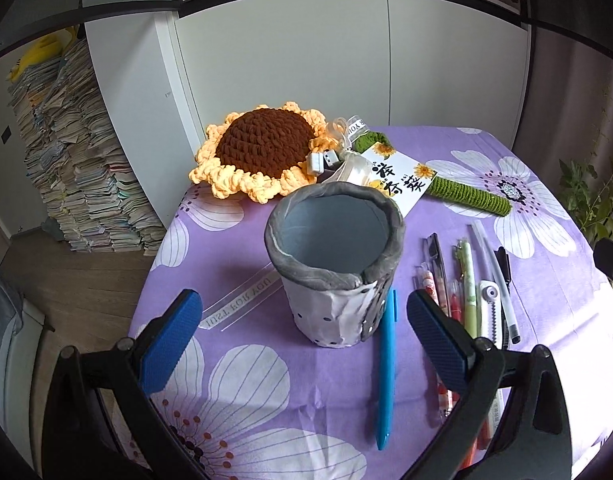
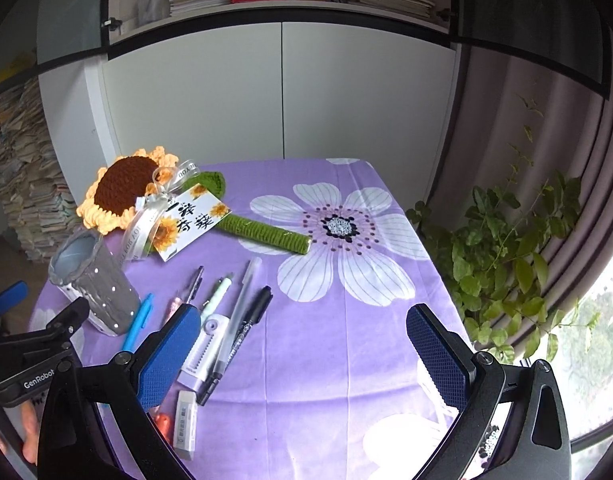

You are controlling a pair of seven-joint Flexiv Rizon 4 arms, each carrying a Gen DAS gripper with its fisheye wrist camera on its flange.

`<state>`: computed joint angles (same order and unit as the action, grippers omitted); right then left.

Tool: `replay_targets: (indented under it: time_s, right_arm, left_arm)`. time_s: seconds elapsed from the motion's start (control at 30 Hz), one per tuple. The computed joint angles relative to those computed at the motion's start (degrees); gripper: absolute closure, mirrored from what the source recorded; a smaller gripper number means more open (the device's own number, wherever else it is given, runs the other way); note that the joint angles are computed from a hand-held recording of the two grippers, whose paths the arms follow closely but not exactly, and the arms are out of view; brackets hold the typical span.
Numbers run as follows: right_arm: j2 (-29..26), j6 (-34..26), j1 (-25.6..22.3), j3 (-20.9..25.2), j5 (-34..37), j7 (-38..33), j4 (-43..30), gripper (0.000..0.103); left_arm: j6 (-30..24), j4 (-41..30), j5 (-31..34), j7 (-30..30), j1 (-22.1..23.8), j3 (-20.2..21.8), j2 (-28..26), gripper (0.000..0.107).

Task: Organize stationery
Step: 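Move the left gripper to the grey felt cup and grasp it, then lift the cup with the left gripper while the right gripper grasps the blue pen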

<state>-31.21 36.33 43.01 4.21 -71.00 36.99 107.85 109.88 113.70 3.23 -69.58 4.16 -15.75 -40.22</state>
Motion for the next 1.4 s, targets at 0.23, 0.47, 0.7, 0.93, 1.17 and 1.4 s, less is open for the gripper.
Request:
replay_targets:
  time_s: [0.23,0.47,0.7,0.93,1.17,1.4]
  right_arm:
    - [-1.34,1.97,-1.45,-0.45,2.25,-2.63,-1.18,0.000]
    - [-2.50,7.25,-3.30,-1.41,4.00,-3.94,-1.64,0.000]
    - [-5.07,13.54,-4.89,-2.26,9.06,-8.47,-3.76,0.014]
    - [-7.97,22.69,-5.48,-3.39,16.18,-15.30,-5.87,0.061]
    - [-9.80,22.05,-2.17,-5.48,19.34,-23.09,-10.88,0.063]
    - [-14.74,24.68,-1.61,-4.12,26.26,-33.82,-19.15,0.063]
  left_arm:
    - [-3.44,-4.23,-2.41,1.70,-2.97,1.96,-2.60,0.005]
    - [-4.77,-6.33,-4.07,3.12,-3.38,1.74,-4.41,0.005]
    - [-6.37,-5.30,-0.68,5.58,5.23,-7.59,-5.55,0.032]
    - [-5.28,-2.73,0.75,8.86,9.84,-10.37,-5.13,0.038]
    - [-0.47,-0.25,4.77,9.51,12.23,-9.25,-4.84,0.038]
    - [1.71,-0.20,7.37,7.96,13.80,-10.32,-6.39,0.038]
